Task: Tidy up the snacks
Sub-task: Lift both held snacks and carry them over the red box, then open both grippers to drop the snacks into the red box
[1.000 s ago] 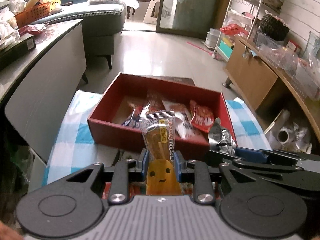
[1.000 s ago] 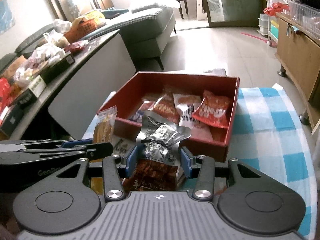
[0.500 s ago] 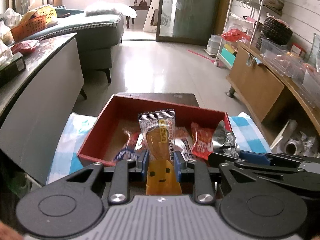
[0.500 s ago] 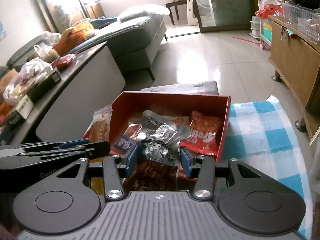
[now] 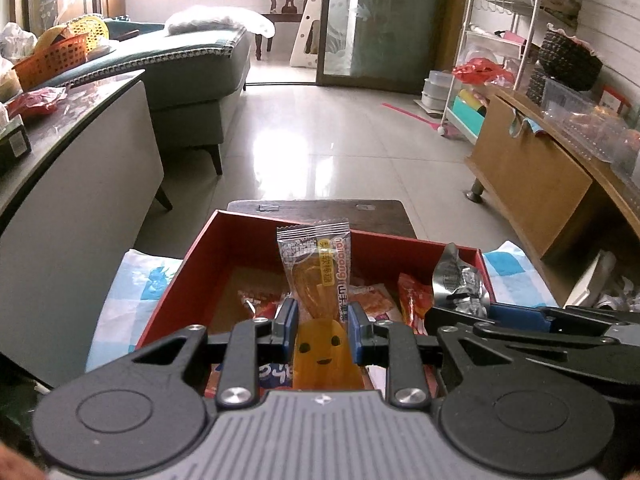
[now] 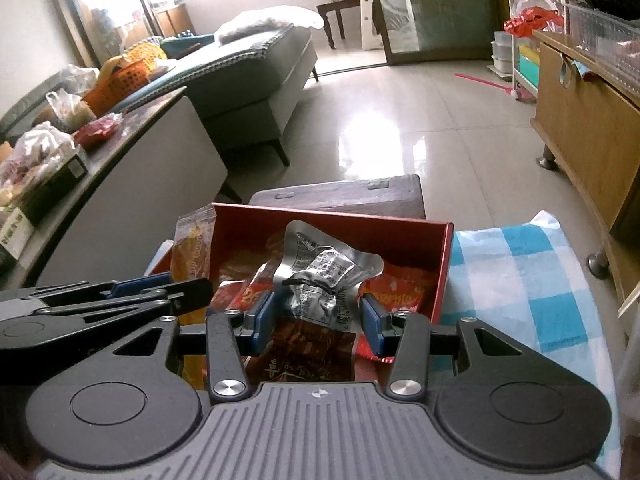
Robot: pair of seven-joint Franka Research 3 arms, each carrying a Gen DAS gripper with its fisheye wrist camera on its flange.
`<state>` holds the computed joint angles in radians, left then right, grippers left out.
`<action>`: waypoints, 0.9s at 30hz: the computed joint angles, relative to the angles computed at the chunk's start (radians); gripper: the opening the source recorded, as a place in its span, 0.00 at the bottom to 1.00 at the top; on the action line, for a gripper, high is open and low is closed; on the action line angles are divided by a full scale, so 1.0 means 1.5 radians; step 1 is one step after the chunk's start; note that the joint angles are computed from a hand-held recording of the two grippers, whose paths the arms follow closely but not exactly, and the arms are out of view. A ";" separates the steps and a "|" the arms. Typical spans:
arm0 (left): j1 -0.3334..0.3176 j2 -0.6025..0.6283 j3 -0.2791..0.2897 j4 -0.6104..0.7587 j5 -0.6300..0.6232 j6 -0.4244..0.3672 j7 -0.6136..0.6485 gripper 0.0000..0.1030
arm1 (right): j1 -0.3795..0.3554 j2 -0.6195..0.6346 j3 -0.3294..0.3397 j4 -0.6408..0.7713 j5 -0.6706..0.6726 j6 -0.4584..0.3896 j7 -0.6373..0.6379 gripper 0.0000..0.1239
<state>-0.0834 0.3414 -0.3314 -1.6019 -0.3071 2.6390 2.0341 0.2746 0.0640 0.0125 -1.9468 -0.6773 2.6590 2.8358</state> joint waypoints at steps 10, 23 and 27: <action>-0.018 0.069 0.010 0.054 0.056 0.000 -0.052 0.22 | 0.006 0.052 -0.023 0.027 0.013 0.010 -0.022 0.44; -0.008 0.075 0.014 0.068 0.112 -0.019 -0.118 0.25 | 0.021 0.045 -0.040 0.021 -0.012 -0.029 0.011 0.51; 0.007 0.044 0.006 0.043 0.089 -0.026 -0.107 0.29 | 0.019 0.027 -0.028 0.016 -0.027 -0.038 0.022 0.53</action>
<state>-0.0734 0.4075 -0.3218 -1.5371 -0.1734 2.5996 1.8733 0.3034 0.1051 -0.0295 -1.9227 -0.7179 2.6025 2.8694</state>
